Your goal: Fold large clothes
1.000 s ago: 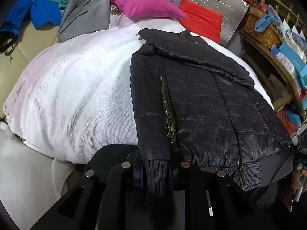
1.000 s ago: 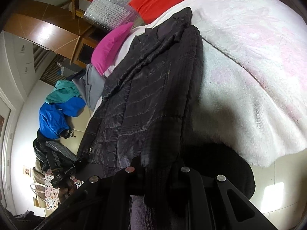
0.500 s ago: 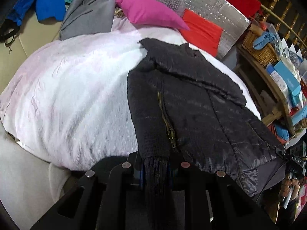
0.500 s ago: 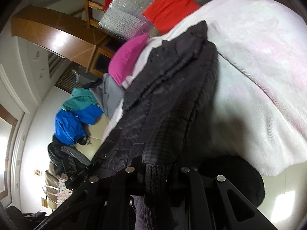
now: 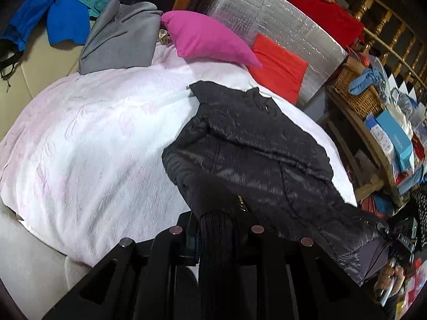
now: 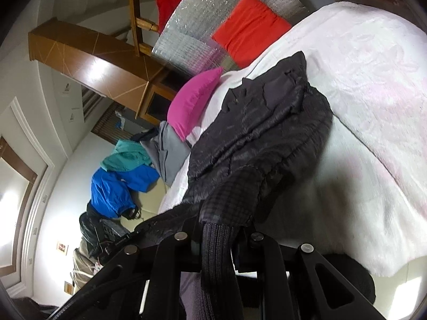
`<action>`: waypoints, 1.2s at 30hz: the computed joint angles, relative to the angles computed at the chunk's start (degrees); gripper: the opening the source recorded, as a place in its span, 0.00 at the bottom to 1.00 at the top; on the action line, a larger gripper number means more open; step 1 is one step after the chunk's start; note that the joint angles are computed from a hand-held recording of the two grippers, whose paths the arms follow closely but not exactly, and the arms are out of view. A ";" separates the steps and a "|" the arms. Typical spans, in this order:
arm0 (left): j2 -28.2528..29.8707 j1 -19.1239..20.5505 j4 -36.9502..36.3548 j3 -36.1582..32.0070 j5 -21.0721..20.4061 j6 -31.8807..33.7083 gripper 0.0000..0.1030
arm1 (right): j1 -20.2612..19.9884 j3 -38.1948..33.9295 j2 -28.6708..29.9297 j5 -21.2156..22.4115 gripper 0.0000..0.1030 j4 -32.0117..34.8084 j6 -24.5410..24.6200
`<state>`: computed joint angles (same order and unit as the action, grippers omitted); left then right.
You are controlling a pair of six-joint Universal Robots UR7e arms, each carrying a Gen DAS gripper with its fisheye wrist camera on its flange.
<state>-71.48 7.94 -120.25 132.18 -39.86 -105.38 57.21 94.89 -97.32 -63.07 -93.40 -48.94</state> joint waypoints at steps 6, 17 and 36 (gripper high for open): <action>0.23 0.41 1.34 -1.06 1.40 0.18 0.18 | 0.15 -0.41 0.11 2.08 0.15 0.49 0.52; 0.32 1.87 0.66 -1.78 1.81 2.43 0.18 | 0.37 -1.89 1.34 3.85 0.15 2.79 0.31; 0.41 2.77 2.48 -3.41 1.95 4.13 0.18 | 1.68 -4.14 2.62 5.39 0.15 5.33 0.13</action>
